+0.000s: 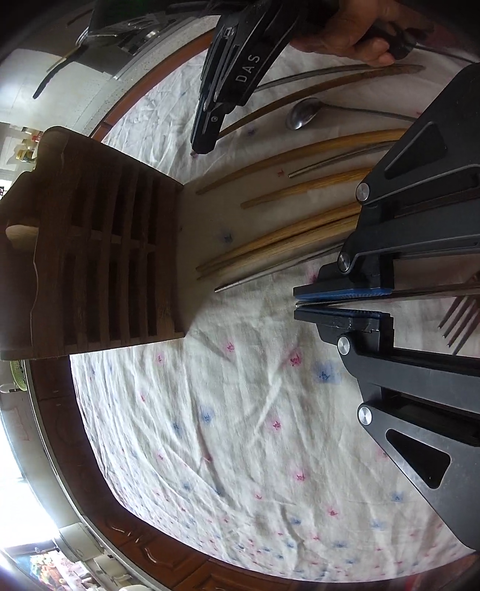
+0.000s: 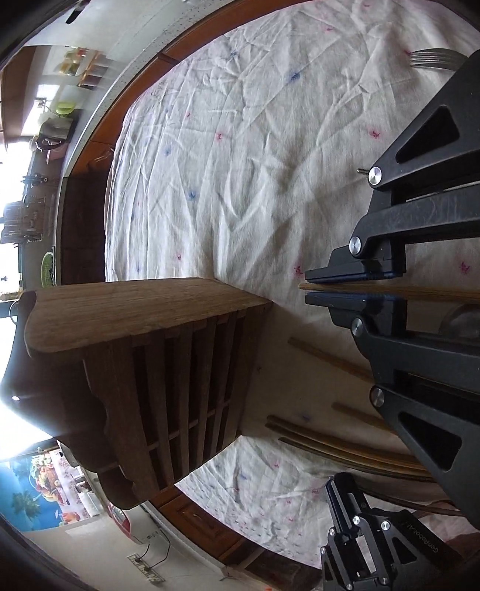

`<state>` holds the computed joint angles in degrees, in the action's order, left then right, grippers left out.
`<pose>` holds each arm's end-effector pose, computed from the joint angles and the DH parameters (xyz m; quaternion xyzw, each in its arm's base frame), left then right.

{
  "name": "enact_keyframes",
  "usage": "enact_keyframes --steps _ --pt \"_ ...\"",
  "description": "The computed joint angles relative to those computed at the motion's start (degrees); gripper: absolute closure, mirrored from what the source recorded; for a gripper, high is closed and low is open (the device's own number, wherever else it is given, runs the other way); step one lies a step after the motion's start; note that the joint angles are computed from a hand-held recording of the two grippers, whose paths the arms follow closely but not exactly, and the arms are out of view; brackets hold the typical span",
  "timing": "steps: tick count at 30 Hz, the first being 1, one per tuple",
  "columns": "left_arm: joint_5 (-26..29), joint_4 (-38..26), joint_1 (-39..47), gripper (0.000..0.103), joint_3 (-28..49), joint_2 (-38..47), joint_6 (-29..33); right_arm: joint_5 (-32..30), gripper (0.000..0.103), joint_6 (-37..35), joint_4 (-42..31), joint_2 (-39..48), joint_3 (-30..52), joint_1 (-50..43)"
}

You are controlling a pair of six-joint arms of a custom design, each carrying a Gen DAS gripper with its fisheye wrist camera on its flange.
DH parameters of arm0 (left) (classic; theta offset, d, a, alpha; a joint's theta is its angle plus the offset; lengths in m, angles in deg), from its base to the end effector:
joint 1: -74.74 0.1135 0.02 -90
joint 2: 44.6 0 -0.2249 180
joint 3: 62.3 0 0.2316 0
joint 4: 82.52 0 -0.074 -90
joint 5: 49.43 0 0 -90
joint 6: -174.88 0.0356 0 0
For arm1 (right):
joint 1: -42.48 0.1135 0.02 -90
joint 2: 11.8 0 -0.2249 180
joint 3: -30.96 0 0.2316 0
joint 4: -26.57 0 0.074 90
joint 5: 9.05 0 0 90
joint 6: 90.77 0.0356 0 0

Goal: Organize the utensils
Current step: 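Lower the left tool and grasp a metal chopstick while the right tool grasps a wooden chopstick, then lift both held chopsticks and carry them over the wooden holder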

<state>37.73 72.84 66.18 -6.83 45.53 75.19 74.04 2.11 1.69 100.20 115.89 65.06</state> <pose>0.2642 -0.0380 0.1125 -0.0161 0.9639 -0.0184 0.2651 0.3473 0.1490 0.1305 -0.1808 0.9264 0.1273 0.3048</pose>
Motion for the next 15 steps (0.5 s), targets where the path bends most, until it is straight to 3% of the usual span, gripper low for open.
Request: enact_keyframes --steps 7,10,15 --pt "8.09 -4.19 6.38 0.100 -5.83 -14.86 1.03 -8.25 0.099 3.83 0.52 -11.25 -6.67 -1.81" --pt "12.20 -8.52 9.65 0.100 -7.29 -22.73 1.88 -8.99 0.099 4.45 0.21 -16.44 -8.90 -1.70" --pt "13.81 -15.26 10.91 0.100 -7.58 -33.47 2.01 -10.34 0.099 5.03 -2.01 -24.41 -11.19 -1.65"
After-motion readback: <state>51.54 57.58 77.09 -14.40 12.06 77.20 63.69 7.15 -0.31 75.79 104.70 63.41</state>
